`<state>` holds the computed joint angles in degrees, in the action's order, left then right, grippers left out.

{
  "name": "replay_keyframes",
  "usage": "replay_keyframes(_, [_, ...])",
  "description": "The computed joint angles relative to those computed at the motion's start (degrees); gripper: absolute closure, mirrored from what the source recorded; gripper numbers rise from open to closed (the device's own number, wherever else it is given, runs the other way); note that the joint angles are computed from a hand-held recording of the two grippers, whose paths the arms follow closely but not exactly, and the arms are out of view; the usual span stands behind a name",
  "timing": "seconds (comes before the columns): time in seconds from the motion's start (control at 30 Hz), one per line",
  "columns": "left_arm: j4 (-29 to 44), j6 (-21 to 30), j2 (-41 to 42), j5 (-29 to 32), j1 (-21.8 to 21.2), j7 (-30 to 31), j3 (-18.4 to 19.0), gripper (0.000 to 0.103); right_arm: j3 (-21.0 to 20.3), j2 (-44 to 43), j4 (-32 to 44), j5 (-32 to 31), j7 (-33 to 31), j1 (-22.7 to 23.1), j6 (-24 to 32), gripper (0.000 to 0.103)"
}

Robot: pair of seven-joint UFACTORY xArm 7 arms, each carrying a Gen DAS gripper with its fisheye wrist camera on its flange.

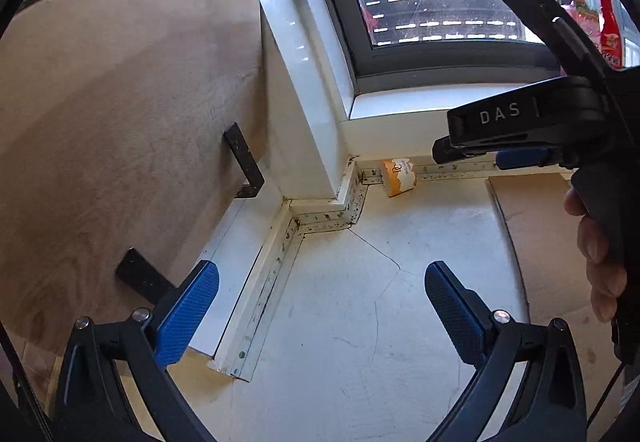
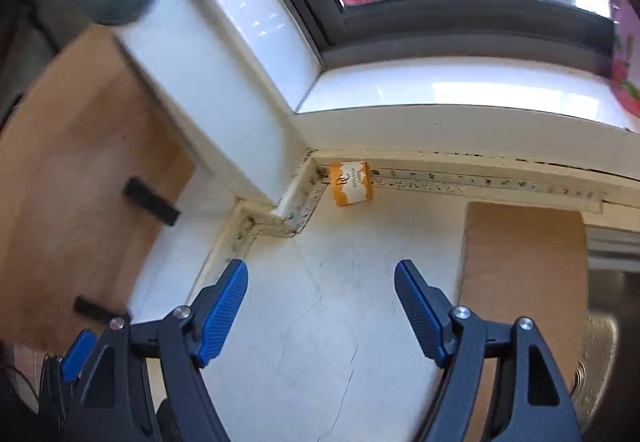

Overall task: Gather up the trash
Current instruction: 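Raise the right tool and reach toward the orange cake cup by the window, then grasp the orange cake cup with the right tool and lift it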

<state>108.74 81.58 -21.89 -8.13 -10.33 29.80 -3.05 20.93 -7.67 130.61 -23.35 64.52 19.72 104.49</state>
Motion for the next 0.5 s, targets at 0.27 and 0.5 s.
replay_keyframes(0.27, [-7.0,-6.5,2.5,6.4,1.1,-5.3,-4.6,0.01,-7.3,-4.6,-17.4,8.6,-8.7,-5.5,-11.4,0.027])
replay_keyframes(0.5, [-6.1,-6.3,6.1,11.4,0.9,-11.2,-6.3,0.038,-8.6,-1.9,-20.1,8.9,-12.6,-7.3,-15.2,0.027])
